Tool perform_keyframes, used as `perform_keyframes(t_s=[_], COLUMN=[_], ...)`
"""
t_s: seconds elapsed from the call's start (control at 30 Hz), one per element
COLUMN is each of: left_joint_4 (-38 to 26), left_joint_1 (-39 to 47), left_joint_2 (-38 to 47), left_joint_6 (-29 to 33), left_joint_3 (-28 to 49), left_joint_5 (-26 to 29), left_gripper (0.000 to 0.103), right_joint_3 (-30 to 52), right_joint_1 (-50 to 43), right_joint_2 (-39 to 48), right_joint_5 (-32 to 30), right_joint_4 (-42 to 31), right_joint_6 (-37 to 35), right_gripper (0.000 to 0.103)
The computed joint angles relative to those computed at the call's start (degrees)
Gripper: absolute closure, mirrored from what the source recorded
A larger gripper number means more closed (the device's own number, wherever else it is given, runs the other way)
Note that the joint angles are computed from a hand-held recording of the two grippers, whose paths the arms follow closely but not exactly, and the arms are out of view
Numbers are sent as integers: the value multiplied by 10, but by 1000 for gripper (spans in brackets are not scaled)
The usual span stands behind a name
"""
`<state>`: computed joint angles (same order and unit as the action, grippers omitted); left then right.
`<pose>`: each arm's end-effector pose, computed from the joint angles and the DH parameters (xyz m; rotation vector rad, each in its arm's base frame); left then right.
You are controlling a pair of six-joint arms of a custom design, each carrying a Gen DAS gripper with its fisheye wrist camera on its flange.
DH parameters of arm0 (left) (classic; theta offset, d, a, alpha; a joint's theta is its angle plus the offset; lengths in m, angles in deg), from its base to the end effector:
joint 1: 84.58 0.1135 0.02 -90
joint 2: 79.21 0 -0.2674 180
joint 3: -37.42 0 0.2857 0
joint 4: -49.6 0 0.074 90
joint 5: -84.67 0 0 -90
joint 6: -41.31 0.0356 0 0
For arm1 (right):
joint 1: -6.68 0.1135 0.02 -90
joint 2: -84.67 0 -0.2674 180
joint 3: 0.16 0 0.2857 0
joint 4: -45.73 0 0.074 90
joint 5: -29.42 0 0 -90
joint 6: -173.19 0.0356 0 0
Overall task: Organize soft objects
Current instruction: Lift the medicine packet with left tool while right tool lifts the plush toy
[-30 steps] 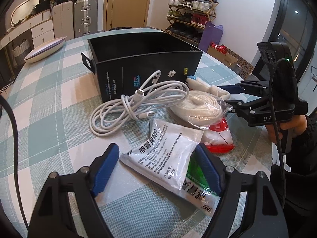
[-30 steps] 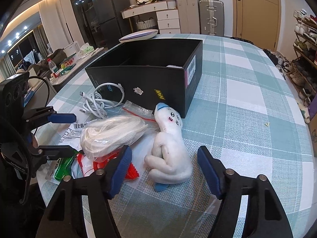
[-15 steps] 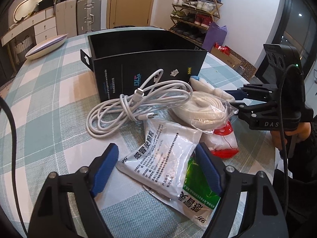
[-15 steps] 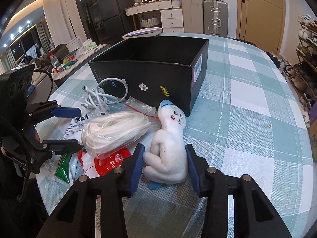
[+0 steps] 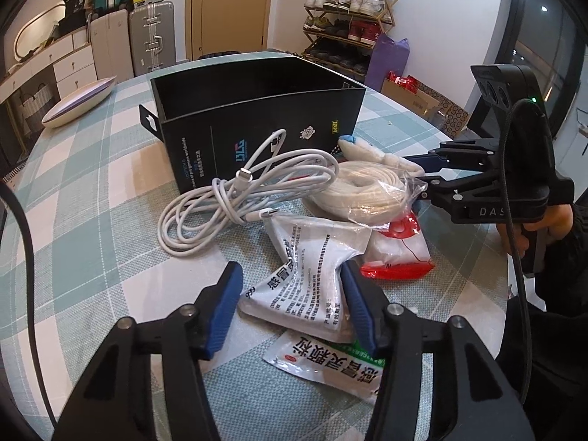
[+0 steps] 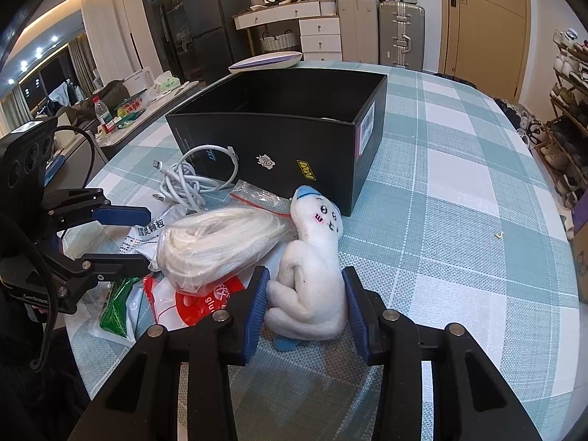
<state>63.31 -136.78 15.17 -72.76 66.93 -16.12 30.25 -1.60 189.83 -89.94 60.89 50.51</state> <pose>0.1463 -0.1777 0.0366 0.5213 2.4196 -0.3548 0.2185 -0.0142 0.0054 -0.6881 2.3575 0.3682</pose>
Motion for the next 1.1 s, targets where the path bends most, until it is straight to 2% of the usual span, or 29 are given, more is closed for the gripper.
perform_keyframes(t_s=[0.5, 0.77, 0.8, 0.83, 0.9, 1.0, 1.07, 1.1], left_joint_4=[-20, -38, -40, -50, -60, -52, -52, -55], left_joint_1=[6, 13, 16, 20, 12, 12, 12, 12], left_joint_2=[-41, -83, -92, -99, -111, -96, -85, -79], left_joint_6=[12, 22, 23, 22, 22, 28, 23, 20], left_joint_3=[-16, -33, -36, -35, -37, -34, -28, -25], left_joint_5=[2, 8, 16, 23, 6, 12, 2, -6], left_gripper=[50, 50, 69, 79, 79, 78, 71, 63], right_joint_3=[-10, -21, -22, -26, -28, -29, -30, -30], right_joint_1=[-26, -61, -66, -69, -79, -78, -77, -77], right_joint_2=[-31, -78, -83, -92, -106, -113, -116, -116], right_joint_5=[-22, -53, -56, -59, -69, -67, -67, -68], right_joint_4=[-17, -49, -54, -56, -70, -72, -74, -75], right_joint_6=[-29, -49, -53, -58, -68, -69, -68, -68], right_gripper=[64, 64, 64, 64, 64, 64, 64, 64])
